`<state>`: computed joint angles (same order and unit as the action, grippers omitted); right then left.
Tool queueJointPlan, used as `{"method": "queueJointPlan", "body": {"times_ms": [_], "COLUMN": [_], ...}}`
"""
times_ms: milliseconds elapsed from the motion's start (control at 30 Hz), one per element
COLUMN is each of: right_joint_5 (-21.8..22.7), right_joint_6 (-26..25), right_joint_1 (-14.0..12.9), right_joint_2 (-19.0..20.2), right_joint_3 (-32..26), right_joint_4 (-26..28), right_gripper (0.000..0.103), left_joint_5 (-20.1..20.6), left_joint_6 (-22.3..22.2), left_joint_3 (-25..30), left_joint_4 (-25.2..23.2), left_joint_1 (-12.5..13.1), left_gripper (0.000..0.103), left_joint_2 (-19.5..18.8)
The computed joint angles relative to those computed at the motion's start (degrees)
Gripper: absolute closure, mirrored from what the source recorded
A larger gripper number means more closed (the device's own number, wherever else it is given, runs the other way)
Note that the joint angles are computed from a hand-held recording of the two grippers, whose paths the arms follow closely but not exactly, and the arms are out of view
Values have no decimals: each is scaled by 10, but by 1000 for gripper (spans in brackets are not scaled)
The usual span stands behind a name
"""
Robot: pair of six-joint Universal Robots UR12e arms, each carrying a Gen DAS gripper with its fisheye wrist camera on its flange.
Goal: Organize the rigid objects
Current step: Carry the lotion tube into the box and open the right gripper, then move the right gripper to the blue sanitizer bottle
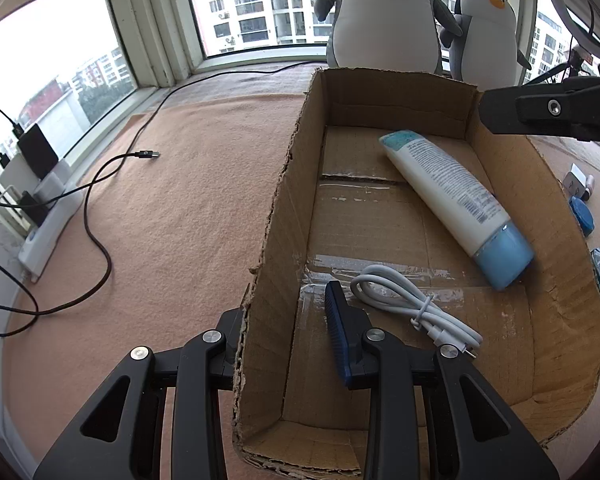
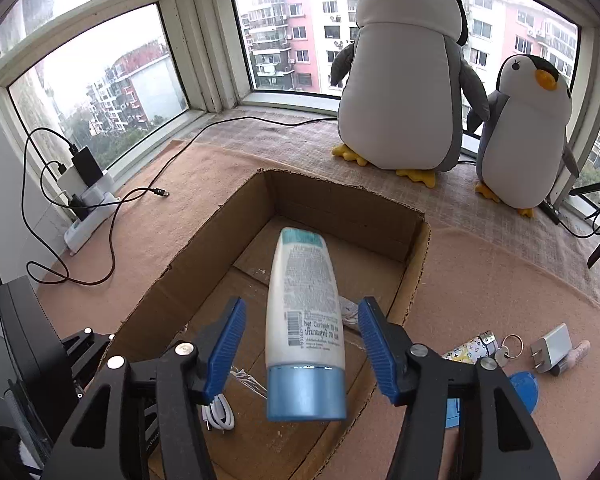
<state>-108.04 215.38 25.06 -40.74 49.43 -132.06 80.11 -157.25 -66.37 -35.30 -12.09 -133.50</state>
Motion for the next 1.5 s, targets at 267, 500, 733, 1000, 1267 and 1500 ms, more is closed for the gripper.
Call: {"method": "queueJointPlan", "body": {"times_ms": [267, 500, 733, 1000, 1267, 1500], "right_joint_5": [-10, -13, -18, -16, -24, -31], "right_joint_6": [-5, -4, 0, 9, 64, 111], "right_joint_1": [2, 2, 3, 2, -2, -7], "right_joint_2": [-4, -10, -26, -73, -134, -172], "right_joint_3": [4, 12, 36, 109, 211, 278], "right_joint_4": [-8, -10, -19, -41, -53, -48], "right_gripper": [37, 37, 37, 37, 37, 37], "left_joint_5": [0, 0, 1, 1, 1, 3], "left_joint_6": [-1, 0, 0, -1, 0, 2], "left_joint_3": [1, 1, 1, 1, 1, 1], "left_joint_4": [0, 0, 0, 0, 0, 0], "left_joint_1": [-1, -1, -1, -1, -1, -1], "left_gripper": [73, 73, 73, 73, 73, 73], "left_joint_2": [-1, -1, -1, -1, -1, 0]}}
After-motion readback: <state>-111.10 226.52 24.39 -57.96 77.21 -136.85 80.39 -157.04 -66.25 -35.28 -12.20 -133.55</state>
